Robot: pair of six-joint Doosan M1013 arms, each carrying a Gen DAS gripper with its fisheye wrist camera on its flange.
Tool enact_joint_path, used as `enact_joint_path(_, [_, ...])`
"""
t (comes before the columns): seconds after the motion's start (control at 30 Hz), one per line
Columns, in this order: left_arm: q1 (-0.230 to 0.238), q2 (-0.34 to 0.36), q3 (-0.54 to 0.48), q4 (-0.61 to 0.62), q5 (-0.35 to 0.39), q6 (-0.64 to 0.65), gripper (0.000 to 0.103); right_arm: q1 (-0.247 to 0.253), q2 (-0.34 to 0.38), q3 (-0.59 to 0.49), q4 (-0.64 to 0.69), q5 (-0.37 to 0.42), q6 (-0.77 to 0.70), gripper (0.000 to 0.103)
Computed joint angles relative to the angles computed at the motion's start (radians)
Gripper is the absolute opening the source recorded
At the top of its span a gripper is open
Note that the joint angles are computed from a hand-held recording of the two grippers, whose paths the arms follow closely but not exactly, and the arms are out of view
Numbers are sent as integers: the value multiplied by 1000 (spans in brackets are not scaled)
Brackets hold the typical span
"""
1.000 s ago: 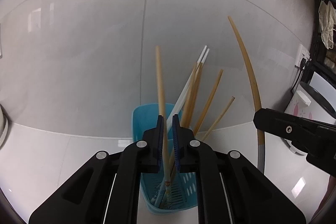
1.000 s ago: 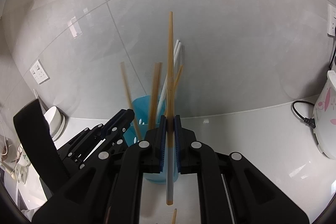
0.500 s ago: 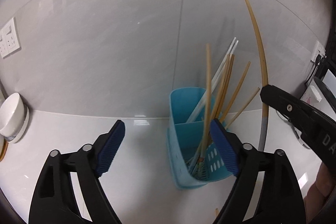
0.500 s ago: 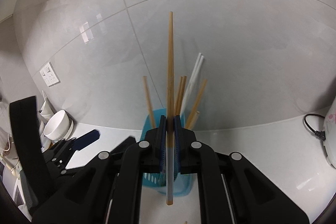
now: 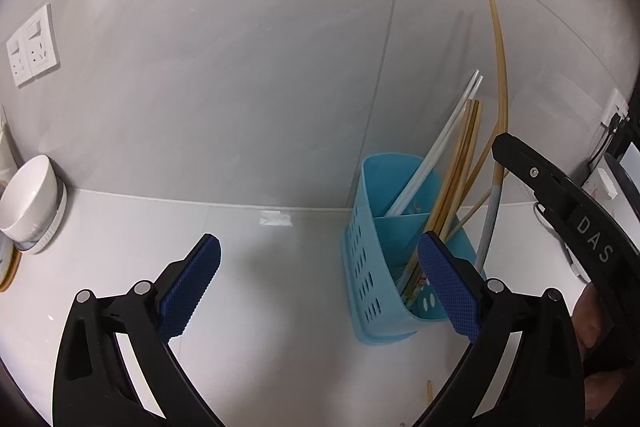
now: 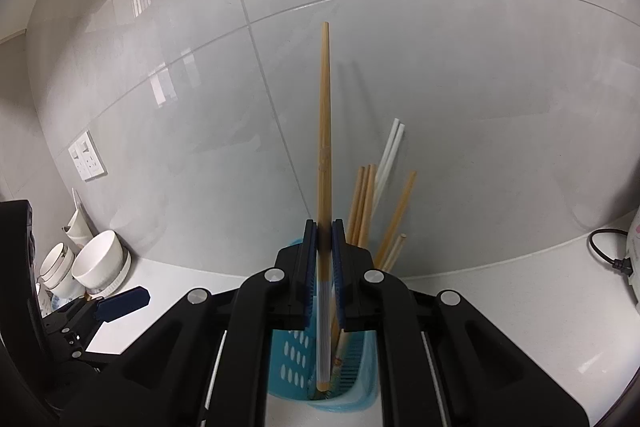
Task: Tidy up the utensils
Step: 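Lower the plain chopstick into the holder and open the right tool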
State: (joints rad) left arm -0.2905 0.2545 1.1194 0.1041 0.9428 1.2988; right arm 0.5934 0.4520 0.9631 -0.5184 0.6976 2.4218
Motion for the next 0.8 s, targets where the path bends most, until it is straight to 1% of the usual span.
enact_joint_path(0.07, [-5, 1, -3, -14, 5, -3, 97, 2, 2, 4, -13, -11, 9, 7])
enact_joint_path(0.13, [-1, 3, -7, -22, 13, -6, 97, 5, 3, 14, -24, -22, 16, 7])
enact_joint_path(0.27, [3, 5, -6, -11, 25, -11, 97, 7, 2, 28, -48, -30, 54, 7])
enact_joint_path(0.37, [7, 3, 0, -5, 24, -14, 97, 10, 8, 24, -59, -22, 57, 7])
enact_joint_path(0.6, [20, 5, 1, -4, 28, -30, 97, 9, 15, 24, -35, 3, 31, 7])
enact_joint_path(0.77, [23, 5, 3, -6, 31, -32, 97, 11, 9, 32, -25, 19, 19, 11])
enact_joint_path(0.8, [23, 5, 2, -7, 32, -33, 97, 11, 7, 31, -12, 23, 7, 13])
